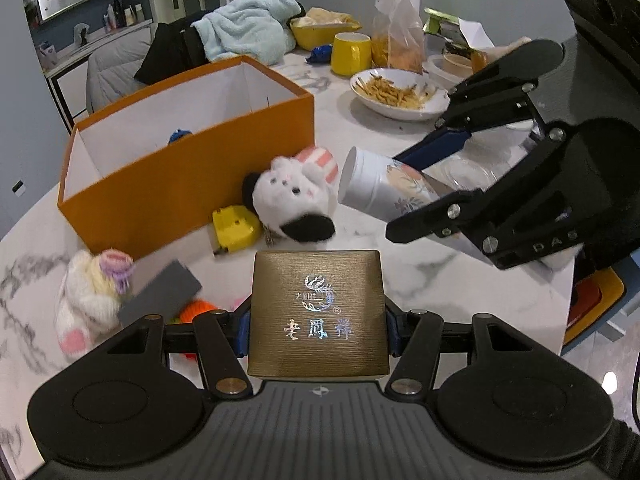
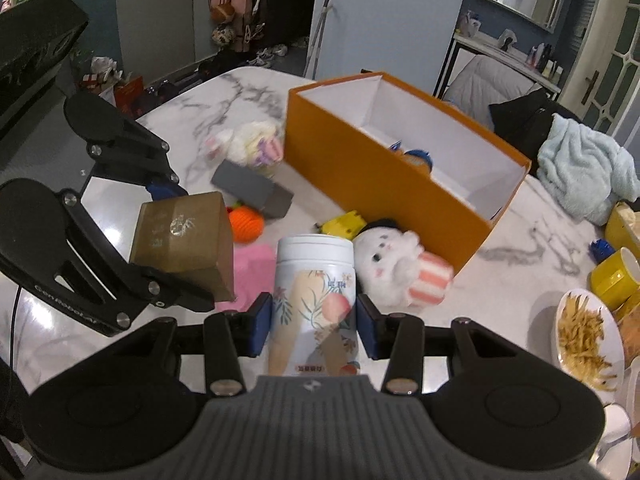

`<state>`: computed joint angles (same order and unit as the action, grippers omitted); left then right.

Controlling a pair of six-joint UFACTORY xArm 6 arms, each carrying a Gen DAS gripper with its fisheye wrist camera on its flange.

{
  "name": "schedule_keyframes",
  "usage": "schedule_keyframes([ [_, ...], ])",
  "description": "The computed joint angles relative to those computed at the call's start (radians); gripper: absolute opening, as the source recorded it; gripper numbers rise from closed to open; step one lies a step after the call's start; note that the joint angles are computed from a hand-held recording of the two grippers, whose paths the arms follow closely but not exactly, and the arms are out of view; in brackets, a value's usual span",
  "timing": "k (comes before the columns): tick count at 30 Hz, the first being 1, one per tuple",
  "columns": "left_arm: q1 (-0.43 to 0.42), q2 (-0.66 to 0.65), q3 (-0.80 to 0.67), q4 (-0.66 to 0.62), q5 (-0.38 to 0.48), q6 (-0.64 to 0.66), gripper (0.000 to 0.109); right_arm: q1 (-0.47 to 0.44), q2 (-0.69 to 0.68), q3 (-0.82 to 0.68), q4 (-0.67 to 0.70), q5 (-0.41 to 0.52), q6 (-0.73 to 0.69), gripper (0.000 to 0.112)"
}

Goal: Organize objects
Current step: 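Carry the gold box and white bottle over the orange box with both tools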

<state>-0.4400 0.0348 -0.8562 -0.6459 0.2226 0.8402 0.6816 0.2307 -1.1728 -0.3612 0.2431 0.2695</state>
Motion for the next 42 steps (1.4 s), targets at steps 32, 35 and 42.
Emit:
schedule_keyframes([
  [32, 0.129, 0.429, -0.604, 0.145, 0.022, -0.170, 0.068, -0.084, 0.410, -0.720, 0.018, 0.235, -0.139, 0.047],
  [35, 0.142, 0.473, -0.661, 0.235, 0.027, -0.253, 0.068, -0.090, 0.486, -0.845, 0.026, 0.284, -0.153, 0.047],
  [42, 0.165, 0.565, -0.790, 0.434, 0.056, -0.433, 0.068, -0.104, 0.718, -1.224, 0.059, 0.440, -0.189, 0.047],
])
